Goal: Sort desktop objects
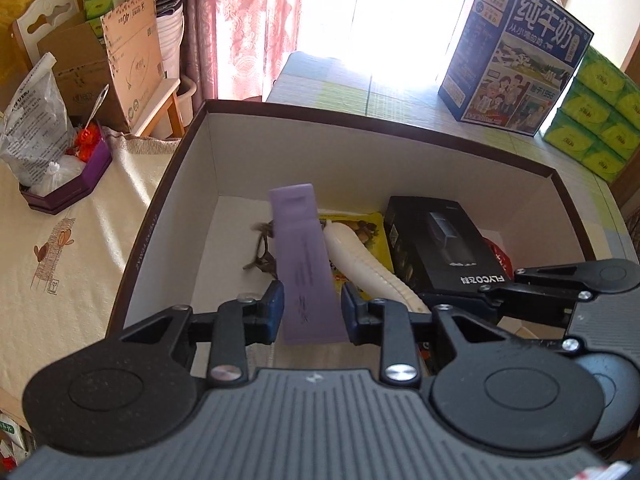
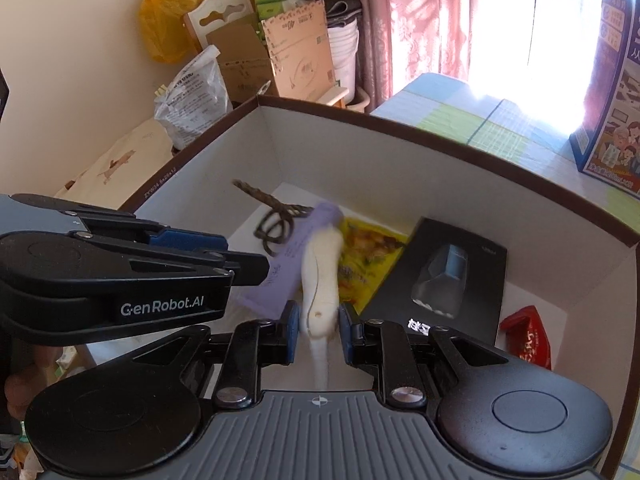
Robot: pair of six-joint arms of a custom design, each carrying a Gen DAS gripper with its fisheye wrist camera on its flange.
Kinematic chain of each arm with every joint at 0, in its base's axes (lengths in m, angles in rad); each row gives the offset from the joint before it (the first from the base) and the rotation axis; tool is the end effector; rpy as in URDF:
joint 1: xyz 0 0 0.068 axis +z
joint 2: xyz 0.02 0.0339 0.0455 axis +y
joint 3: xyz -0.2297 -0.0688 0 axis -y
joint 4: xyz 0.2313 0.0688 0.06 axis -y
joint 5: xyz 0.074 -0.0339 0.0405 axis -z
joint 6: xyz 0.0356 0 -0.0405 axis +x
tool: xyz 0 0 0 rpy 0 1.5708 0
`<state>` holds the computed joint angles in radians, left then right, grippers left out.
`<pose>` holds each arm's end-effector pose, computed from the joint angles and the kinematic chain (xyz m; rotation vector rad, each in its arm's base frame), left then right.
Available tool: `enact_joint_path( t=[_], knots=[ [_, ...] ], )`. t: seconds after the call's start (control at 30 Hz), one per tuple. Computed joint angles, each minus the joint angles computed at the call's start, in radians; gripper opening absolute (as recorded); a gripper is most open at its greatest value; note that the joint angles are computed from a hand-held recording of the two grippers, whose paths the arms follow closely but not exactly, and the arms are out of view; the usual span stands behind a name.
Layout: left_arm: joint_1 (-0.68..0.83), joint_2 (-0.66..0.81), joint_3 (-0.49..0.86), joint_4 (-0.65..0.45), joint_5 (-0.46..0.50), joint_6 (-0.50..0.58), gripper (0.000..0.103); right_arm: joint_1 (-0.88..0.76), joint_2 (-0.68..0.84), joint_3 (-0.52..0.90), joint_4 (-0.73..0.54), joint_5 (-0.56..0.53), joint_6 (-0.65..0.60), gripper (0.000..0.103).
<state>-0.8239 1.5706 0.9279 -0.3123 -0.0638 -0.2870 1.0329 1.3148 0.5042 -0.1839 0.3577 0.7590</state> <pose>0.2084 -0.2218 0.1632 0.6546 2.4776 -0.3602 0.1251 0.1853 0.1194 -0.2082 2.4895 0.2956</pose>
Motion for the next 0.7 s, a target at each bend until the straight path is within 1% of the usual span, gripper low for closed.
enact_joint_path(
  t=[0.07, 0.13, 0.17, 0.23, 0.27, 0.3, 0.33, 0.4, 0.43, 0.47, 0.5, 0.6, 0.7],
  knots=[
    [0.006, 0.001, 0.001, 0.000, 0.006, 0.001, 0.026, 0.006, -0.007, 0.000, -0.003, 0.017, -0.010, 0.018],
    [0.016, -0.009, -0.009, 0.006, 0.017, 0.004, 0.026, 0.013, -0.030, -0.008, -0.011, 0.032, -0.017, 0.020],
    [0.018, -0.017, -0.014, 0.006, 0.021, 0.007, 0.027, 0.015, -0.047, -0.015, -0.014, 0.033, -0.018, 0.025],
    [0.018, -0.032, -0.019, 0.003, 0.014, 0.016, 0.032, 0.027, -0.074, -0.029, -0.016, 0.046, -0.005, 0.039],
    [0.018, -0.042, -0.023, 0.003, 0.009, 0.022, 0.037, 0.048, -0.082, -0.027, -0.038, 0.078, 0.015, 0.055],
    [0.018, -0.054, -0.029, 0.001, 0.004, 0.028, 0.040, 0.073, -0.100, -0.031, -0.062, 0.115, 0.030, 0.063],
    [0.016, -0.065, -0.033, -0.002, 0.000, 0.031, 0.043, 0.095, -0.122, -0.036, -0.081, 0.139, 0.040, 0.065],
    [0.017, -0.102, -0.052, -0.004, -0.002, 0.035, 0.054, 0.136, -0.176, -0.049, -0.134, 0.172, 0.072, 0.071],
    [0.017, -0.123, -0.063, -0.005, -0.002, 0.037, 0.056, 0.149, -0.198, -0.054, -0.154, 0.185, 0.088, 0.073],
    [0.016, -0.142, -0.071, -0.007, -0.002, 0.038, 0.059, 0.173, -0.228, -0.062, -0.184, 0.206, 0.115, 0.077],
    [0.015, -0.162, -0.080, -0.013, -0.002, 0.041, 0.065, 0.197, -0.255, -0.065, -0.219, 0.226, 0.144, 0.082],
    [0.004, -0.230, -0.108, -0.033, -0.008, 0.044, 0.074, 0.277, -0.333, -0.065, -0.338, 0.285, 0.249, 0.093],
    [-0.025, -0.304, -0.136, -0.060, -0.027, 0.038, 0.083, 0.394, -0.379, -0.043, -0.486, 0.355, 0.392, 0.100]
  ],
)
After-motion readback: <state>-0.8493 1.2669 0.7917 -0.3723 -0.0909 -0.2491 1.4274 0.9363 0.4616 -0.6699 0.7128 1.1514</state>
